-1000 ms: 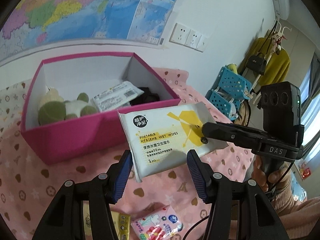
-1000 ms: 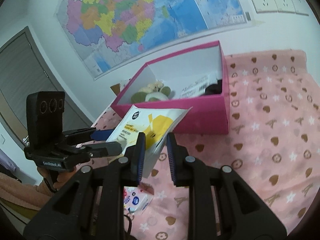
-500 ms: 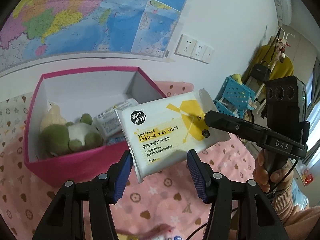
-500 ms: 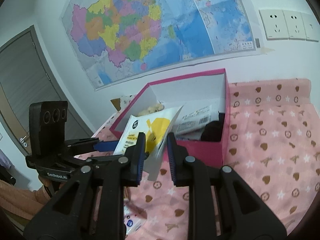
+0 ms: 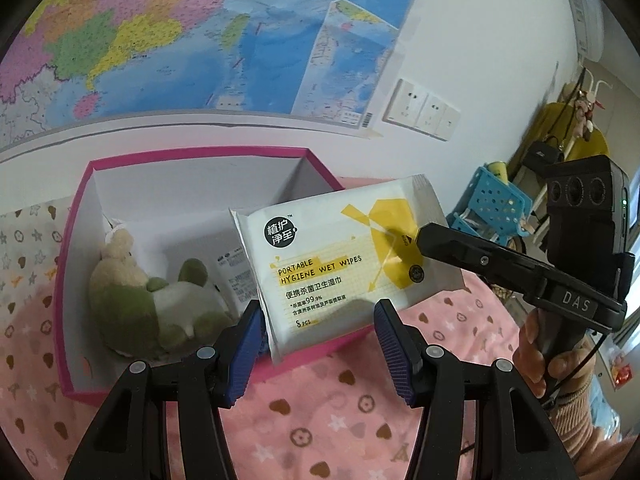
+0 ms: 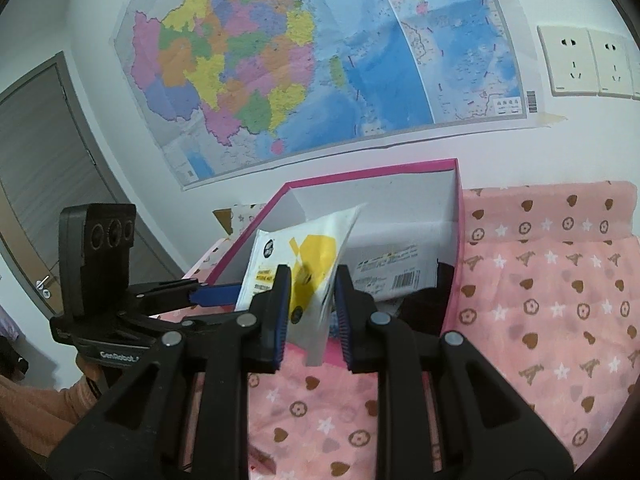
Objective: Organize soft objects
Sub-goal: 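Grasp the wet-wipes pack, lift it into the magenta box, release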
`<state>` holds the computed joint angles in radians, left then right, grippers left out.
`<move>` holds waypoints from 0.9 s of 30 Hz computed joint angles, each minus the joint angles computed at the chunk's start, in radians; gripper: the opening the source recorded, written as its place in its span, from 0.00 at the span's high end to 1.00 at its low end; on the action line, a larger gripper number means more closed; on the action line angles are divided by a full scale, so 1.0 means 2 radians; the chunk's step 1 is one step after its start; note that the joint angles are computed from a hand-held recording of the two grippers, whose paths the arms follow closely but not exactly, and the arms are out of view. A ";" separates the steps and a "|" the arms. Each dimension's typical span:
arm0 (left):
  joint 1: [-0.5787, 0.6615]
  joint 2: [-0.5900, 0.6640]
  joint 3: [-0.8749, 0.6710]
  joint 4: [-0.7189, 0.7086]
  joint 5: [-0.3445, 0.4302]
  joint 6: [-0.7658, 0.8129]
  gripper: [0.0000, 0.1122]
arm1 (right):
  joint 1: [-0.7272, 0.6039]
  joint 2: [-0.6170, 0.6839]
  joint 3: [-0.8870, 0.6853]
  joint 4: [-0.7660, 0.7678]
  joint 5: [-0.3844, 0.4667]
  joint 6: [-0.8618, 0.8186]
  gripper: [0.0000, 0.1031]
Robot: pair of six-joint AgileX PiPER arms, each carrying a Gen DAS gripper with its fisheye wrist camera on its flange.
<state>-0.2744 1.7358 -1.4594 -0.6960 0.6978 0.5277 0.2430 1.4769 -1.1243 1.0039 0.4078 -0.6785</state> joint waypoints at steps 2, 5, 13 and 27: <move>0.000 0.010 -0.013 0.008 0.001 -0.008 0.50 | -0.003 0.013 -0.013 -0.004 0.003 0.004 0.76; -0.001 0.026 -0.036 0.022 0.005 -0.023 0.50 | -0.009 0.029 -0.031 -0.009 0.011 0.008 0.76; -0.002 0.073 -0.094 0.059 0.019 -0.067 0.50 | -0.017 0.074 -0.081 -0.047 0.026 0.045 0.76; -0.003 0.143 -0.177 0.106 0.054 -0.125 0.50 | -0.028 0.144 -0.150 -0.104 0.052 0.114 0.76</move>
